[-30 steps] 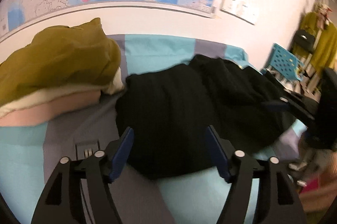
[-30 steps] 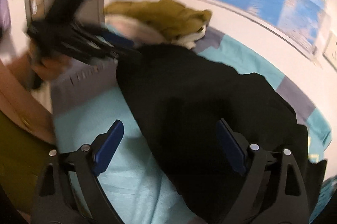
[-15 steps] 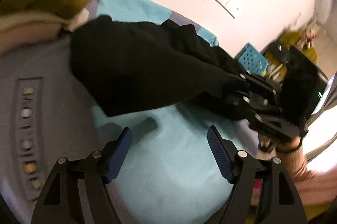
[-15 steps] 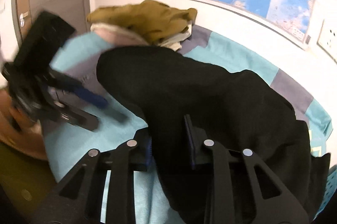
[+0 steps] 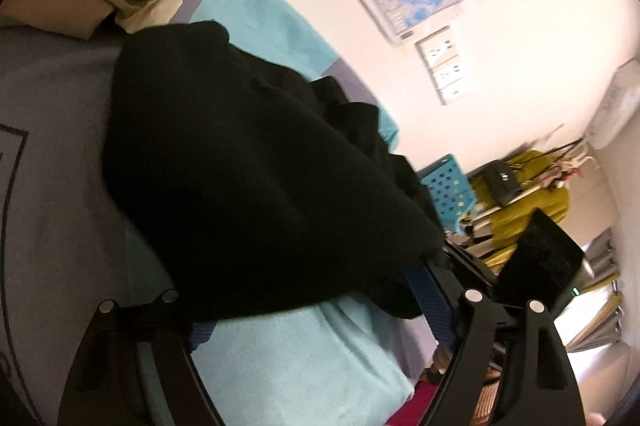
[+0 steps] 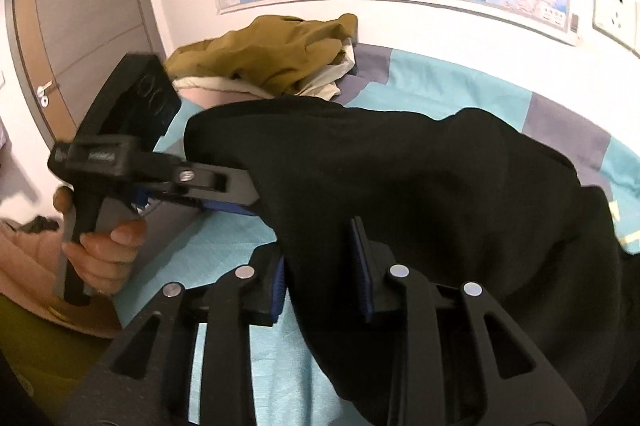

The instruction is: Fold large clothes

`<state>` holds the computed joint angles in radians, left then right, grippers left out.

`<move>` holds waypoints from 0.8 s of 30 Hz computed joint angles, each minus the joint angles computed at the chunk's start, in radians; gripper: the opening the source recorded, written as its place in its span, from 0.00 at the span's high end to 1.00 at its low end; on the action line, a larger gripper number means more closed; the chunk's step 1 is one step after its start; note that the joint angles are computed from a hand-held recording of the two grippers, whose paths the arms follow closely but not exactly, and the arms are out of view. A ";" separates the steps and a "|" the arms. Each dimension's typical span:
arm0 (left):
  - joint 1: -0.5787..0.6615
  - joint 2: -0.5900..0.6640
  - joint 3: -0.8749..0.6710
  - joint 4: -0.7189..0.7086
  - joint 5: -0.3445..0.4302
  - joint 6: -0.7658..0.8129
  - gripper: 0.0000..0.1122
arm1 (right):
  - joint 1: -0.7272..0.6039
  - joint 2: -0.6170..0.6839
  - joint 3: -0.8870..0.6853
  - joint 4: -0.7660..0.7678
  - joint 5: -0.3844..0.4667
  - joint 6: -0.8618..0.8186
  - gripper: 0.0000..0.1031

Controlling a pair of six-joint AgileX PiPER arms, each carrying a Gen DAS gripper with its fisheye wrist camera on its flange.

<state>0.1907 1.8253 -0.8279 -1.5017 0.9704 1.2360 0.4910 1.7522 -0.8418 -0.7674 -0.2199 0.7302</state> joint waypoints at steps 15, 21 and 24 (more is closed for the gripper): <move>-0.064 0.044 -0.102 -0.010 -0.079 -0.134 0.28 | -0.066 -0.069 0.116 -0.186 -0.147 0.250 0.41; -0.131 0.065 -0.213 0.193 -0.208 -0.295 0.49 | -0.388 -0.191 0.365 -0.405 -0.504 0.502 0.15; -0.126 0.069 -0.218 0.215 -0.208 -0.300 0.58 | -0.614 -0.200 0.488 -0.476 -0.615 0.559 0.14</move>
<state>0.0650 1.8945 -1.0462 -1.2864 0.7627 0.9361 -0.1232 1.5523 -0.3539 -1.2431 -0.8350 1.2887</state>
